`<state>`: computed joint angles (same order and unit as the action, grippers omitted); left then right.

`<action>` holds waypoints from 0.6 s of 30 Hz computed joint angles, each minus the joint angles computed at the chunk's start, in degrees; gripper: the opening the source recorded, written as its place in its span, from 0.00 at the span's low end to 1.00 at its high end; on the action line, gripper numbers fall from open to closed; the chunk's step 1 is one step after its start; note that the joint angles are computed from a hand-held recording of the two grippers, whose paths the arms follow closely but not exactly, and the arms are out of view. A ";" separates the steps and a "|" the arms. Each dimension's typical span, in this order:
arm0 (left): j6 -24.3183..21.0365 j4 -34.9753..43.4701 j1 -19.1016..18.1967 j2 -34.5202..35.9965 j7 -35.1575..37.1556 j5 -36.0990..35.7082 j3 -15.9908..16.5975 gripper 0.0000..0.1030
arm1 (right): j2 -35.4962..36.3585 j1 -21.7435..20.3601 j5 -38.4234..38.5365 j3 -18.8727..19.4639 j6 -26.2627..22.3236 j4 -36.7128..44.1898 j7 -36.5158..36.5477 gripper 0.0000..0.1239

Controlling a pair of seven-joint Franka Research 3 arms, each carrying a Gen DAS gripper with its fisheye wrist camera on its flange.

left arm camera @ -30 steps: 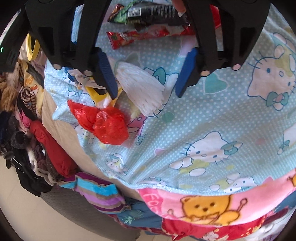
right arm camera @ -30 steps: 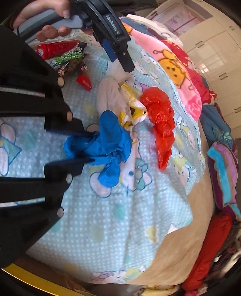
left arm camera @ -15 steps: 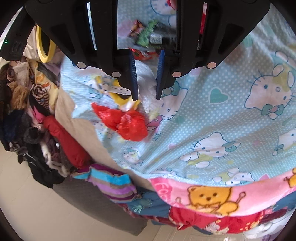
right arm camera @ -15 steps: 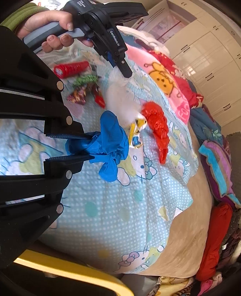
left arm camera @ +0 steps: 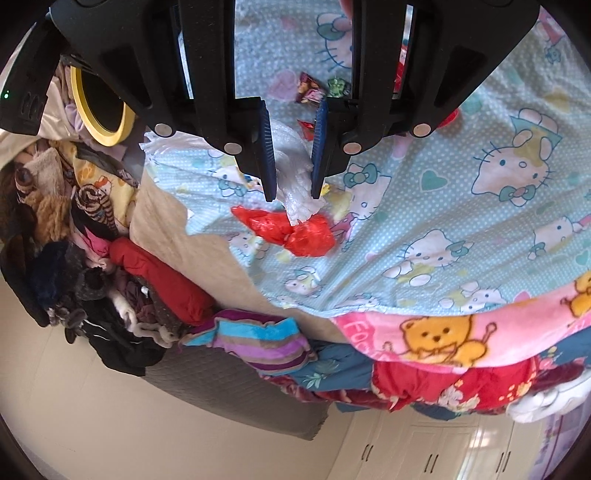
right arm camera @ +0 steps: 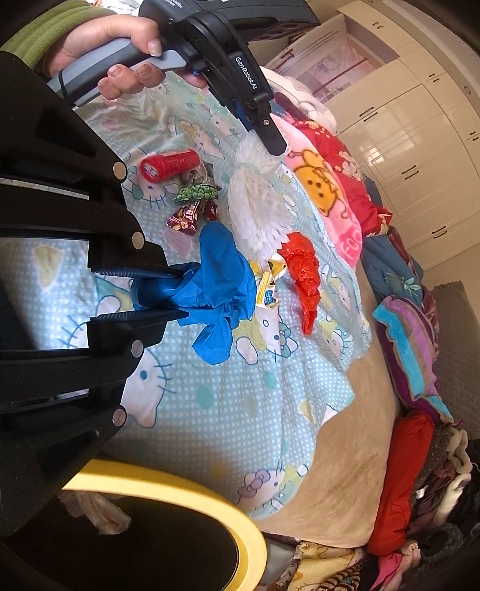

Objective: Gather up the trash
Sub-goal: 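Carry the blue glove and white bag over the yellow bin with both tools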

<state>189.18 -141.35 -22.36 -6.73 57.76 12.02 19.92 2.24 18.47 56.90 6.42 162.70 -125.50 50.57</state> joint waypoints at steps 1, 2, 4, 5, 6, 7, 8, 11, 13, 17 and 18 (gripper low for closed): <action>0.01 -0.17 1.31 -0.40 0.08 0.16 -1.51 0.12 | -0.59 -0.16 0.63 -0.11 -0.16 -0.39 -0.25 0.12; 0.05 -0.26 2.21 -0.61 0.09 0.25 -2.51 0.12 | -1.01 -0.22 1.13 -0.23 -0.24 -0.67 -0.58 0.12; 0.19 -0.51 5.19 -1.19 0.08 0.58 -5.80 0.12 | -1.97 -0.26 1.80 -0.53 0.05 -1.37 -0.99 0.12; 0.29 -0.64 7.41 -1.50 0.06 0.78 -8.20 0.12 | -2.67 -0.30 2.47 -0.75 0.23 -1.85 -1.53 0.12; 0.42 -0.77 9.69 -1.82 -0.03 0.97 -10.69 0.12 | -3.11 -0.26 2.86 -0.94 0.40 -2.18 -1.81 0.12; 0.50 -1.03 10.89 -2.19 -0.19 1.20 -12.01 0.12 | -3.51 -0.21 3.19 -1.13 0.57 -2.52 -2.04 0.12; 0.57 -1.11 11.43 -2.45 -0.36 1.46 -12.72 0.12 | -4.04 -0.20 3.44 -1.36 0.82 -2.94 -2.21 0.12; 0.91 -1.44 13.58 -3.21 -0.92 2.11 -15.38 0.12 | -5.50 -0.06 4.50 -2.03 1.53 -4.17 -2.72 0.12; 1.07 -1.52 13.54 -3.53 -1.34 2.64 -15.81 0.12 | -6.48 -0.01 4.85 -2.50 1.86 -5.06 -2.84 0.12; 1.24 -1.44 12.93 -3.91 -1.89 3.70 -16.29 0.12 | -8.06 0.18 5.08 -3.30 2.94 -6.72 -3.06 0.12; 1.24 -1.42 12.37 -3.98 -2.02 4.00 -15.95 0.12 | -8.47 0.24 5.28 -3.53 3.05 -7.07 -3.18 0.12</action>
<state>190.42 -142.77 -9.99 -10.71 55.74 16.02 3.97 -6.23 18.71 62.18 2.89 165.74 -132.57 47.39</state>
